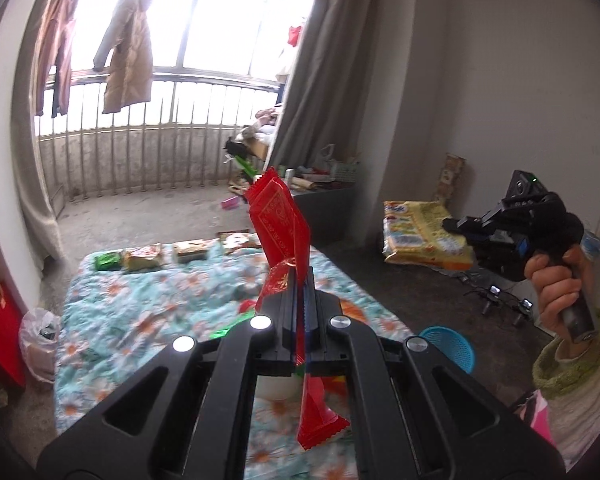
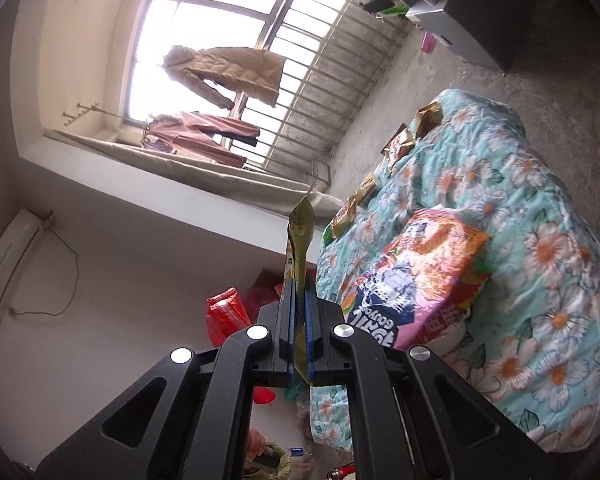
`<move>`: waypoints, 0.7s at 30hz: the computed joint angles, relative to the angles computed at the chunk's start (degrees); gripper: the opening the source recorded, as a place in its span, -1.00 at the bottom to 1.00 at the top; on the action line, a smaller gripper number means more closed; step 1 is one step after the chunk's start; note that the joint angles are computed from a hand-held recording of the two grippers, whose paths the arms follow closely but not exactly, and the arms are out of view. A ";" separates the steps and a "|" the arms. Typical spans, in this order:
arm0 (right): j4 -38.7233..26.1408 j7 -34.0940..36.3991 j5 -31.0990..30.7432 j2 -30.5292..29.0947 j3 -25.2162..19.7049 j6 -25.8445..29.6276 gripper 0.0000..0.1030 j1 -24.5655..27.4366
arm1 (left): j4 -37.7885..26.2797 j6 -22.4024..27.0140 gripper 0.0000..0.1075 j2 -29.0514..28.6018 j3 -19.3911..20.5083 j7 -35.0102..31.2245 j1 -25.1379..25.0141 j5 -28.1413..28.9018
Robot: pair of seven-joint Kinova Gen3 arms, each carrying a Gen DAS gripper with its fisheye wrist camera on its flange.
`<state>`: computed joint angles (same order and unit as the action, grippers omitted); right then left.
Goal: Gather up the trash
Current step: 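Carry the red wrapper and yellow snack bag toward the blue wastebasket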
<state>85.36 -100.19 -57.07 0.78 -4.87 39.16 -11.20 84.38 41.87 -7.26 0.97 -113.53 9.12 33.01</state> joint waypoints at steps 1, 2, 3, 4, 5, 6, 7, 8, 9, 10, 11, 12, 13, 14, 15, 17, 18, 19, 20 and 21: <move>1.54 1.06 -1.37 -0.92 0.21 -0.38 -0.91 0.33 | -0.23 0.13 -0.99 0.11 0.29 -0.19 0.37 0.28; 3.36 2.25 -2.93 -2.05 0.66 -0.84 -0.91 0.61 | -0.58 0.27 -0.99 0.38 0.57 -0.36 0.71 0.51; 4.53 3.18 -3.95 -2.61 1.04 -1.40 -0.91 0.56 | -0.97 0.33 -0.99 0.65 1.13 -0.18 1.09 0.44; 6.05 4.66 -5.56 -3.36 1.67 -1.76 -0.91 0.63 | -1.79 0.73 -0.99 1.30 1.73 -0.05 1.60 0.52; 7.57 5.82 -7.07 -4.26 2.33 -2.11 -0.91 0.68 | -2.33 1.10 -0.99 1.69 2.13 0.26 1.81 0.36; 8.94 6.93 -8.42 -5.06 3.01 -2.42 -0.91 0.64 | -2.85 1.41 -0.99 2.14 2.49 0.25 2.10 0.50; 10.16 8.15 -9.76 -5.66 3.74 -2.64 -0.91 0.58 | -3.60 1.60 -0.99 2.76 3.16 0.50 2.46 0.17; 11.80 9.32 -11.15 -6.66 4.53 -2.92 -0.91 0.62 | -4.33 1.64 -0.99 3.35 3.91 0.79 2.86 -0.42; 12.78 9.67 -11.70 -7.36 5.06 -3.19 -0.91 0.54 | -5.04 1.61 -0.99 3.92 4.67 1.24 3.27 -1.16; 13.96 10.46 -12.59 -8.14 5.81 -3.25 -0.91 0.48 | -5.35 1.68 -0.99 4.18 5.04 1.22 3.55 -1.36; 15.17 11.20 -13.41 -8.96 6.55 -3.34 -0.91 0.44 | -6.07 1.73 -0.99 4.82 5.65 1.63 3.94 -1.97; 16.52 11.79 -14.13 -9.87 7.29 -3.54 -0.91 0.47 | -6.93 1.78 -0.99 5.60 6.39 2.10 4.47 -2.63; 17.76 12.41 -14.83 -10.69 8.04 -3.67 -0.91 0.44 | -7.26 1.83 -0.99 6.08 6.69 1.90 4.73 -2.55; 18.83 12.94 -15.44 -11.38 8.76 -3.79 -0.91 0.42 | -7.99 1.89 -0.99 6.81 7.27 2.24 5.18 -3.01; 20.20 13.47 -16.05 -12.32 9.50 -4.03 -0.91 0.48 | -8.50 1.87 -0.99 7.41 7.70 2.44 5.51 -3.32; 22.88 14.42 -17.08 -14.13 11.04 -4.40 -0.91 0.60 | -10.02 1.73 -0.99 8.94 9.14 3.67 6.86 -5.11; 24.08 14.82 -17.37 -14.98 11.87 -4.44 -0.91 0.73 | -10.99 1.93 -0.99 9.77 9.67 4.09 7.42 -5.95; 24.95 14.94 -17.42 -15.64 12.38 -4.59 -0.91 0.79 | -12.53 2.24 -0.99 11.21 10.48 4.91 8.44 -7.52; 26.34 15.19 -17.49 -16.67 13.14 -4.85 -0.91 1.02 | -13.63 2.66 -0.99 12.24 11.00 5.33 9.18 -8.66; 27.29 15.23 -17.28 -17.48 13.83 -4.92 -0.91 1.19 | -15.25 3.20 -0.99 13.61 11.52 6.19 10.18 -10.34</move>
<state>112.65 -84.97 -74.35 -16.69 8.96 34.23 -10.01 69.13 45.08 6.35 12.49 -107.34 19.31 22.67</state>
